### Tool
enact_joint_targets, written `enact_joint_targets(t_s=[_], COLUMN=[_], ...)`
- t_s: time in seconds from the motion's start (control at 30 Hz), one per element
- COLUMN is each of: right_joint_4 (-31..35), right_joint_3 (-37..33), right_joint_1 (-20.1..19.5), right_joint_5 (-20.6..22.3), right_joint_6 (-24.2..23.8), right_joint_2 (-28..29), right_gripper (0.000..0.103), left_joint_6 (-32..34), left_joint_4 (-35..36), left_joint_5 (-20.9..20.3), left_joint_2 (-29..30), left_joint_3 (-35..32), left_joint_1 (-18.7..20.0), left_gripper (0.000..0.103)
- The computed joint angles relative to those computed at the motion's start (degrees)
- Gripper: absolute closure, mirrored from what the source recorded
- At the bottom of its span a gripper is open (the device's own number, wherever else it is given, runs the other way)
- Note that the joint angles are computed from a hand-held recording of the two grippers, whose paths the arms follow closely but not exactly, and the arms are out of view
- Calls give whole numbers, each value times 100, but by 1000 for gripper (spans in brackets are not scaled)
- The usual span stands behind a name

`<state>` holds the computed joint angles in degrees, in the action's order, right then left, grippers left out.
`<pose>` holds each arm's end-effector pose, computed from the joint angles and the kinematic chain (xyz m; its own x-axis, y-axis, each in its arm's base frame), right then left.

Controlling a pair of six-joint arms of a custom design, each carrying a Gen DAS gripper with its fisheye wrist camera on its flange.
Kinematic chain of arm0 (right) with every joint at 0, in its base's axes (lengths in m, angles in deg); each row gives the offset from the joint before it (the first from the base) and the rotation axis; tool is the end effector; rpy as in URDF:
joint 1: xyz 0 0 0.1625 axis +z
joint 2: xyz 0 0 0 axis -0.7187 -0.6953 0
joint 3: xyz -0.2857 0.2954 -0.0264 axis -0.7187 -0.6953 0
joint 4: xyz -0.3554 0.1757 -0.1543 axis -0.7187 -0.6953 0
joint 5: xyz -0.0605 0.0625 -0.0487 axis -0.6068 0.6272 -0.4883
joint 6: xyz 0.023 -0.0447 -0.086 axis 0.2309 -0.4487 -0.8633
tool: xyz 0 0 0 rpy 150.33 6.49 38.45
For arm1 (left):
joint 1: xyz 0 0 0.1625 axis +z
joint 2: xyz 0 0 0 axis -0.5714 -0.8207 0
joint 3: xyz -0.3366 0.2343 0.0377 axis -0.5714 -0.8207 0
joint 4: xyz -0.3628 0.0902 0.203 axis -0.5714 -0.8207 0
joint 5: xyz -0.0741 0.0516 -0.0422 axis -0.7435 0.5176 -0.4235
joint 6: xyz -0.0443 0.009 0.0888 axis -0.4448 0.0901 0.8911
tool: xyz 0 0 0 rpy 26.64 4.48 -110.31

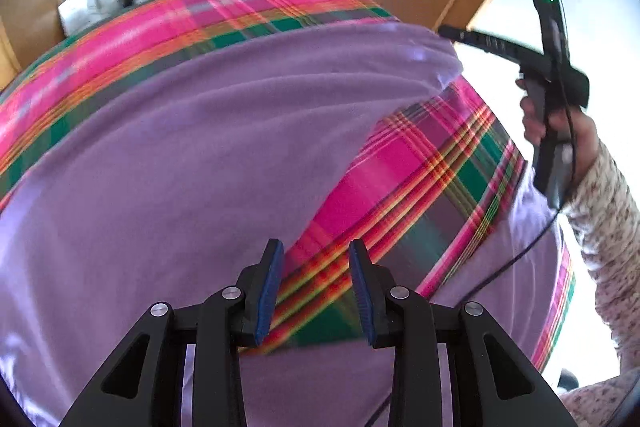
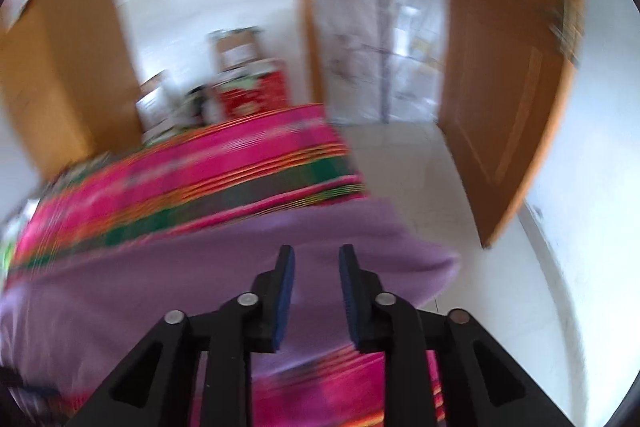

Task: Fold clothes

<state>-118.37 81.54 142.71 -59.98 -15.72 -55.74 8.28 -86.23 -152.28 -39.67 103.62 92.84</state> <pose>0.1281 -0.6114 0.2472 -0.6658 0.4956 0.5577 -0.2209 0.5831 -0.7818 -0.2446 -0.6989 0.1289 -0.5799 0.7705 -0.2646 0.7660 0.6263 0.1448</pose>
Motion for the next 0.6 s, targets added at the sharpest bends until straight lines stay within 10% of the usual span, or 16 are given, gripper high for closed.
enact_joint_targets(t_s=[0.23,0.5,0.6], right_joint_4=[590,1287,1404], right_joint_3=[-345,-669,-496], right_joint_1=[536,702,816], right_joint_5=[255,-690,-454], right_joint_6=[-779,-320,-54], right_joint_2=[708,1233,1096], right_gripper=[75,75,75], left_joint_6=[-320,-897,-1080], left_joint_4=[-445,-603,-603], left_joint_5=[336,655,695], left_joint_2=[-790,-1341,-1436], left_joint_3=[455,625,626], left_joint_1=[292,796,974], left_gripper=[68,68,68])
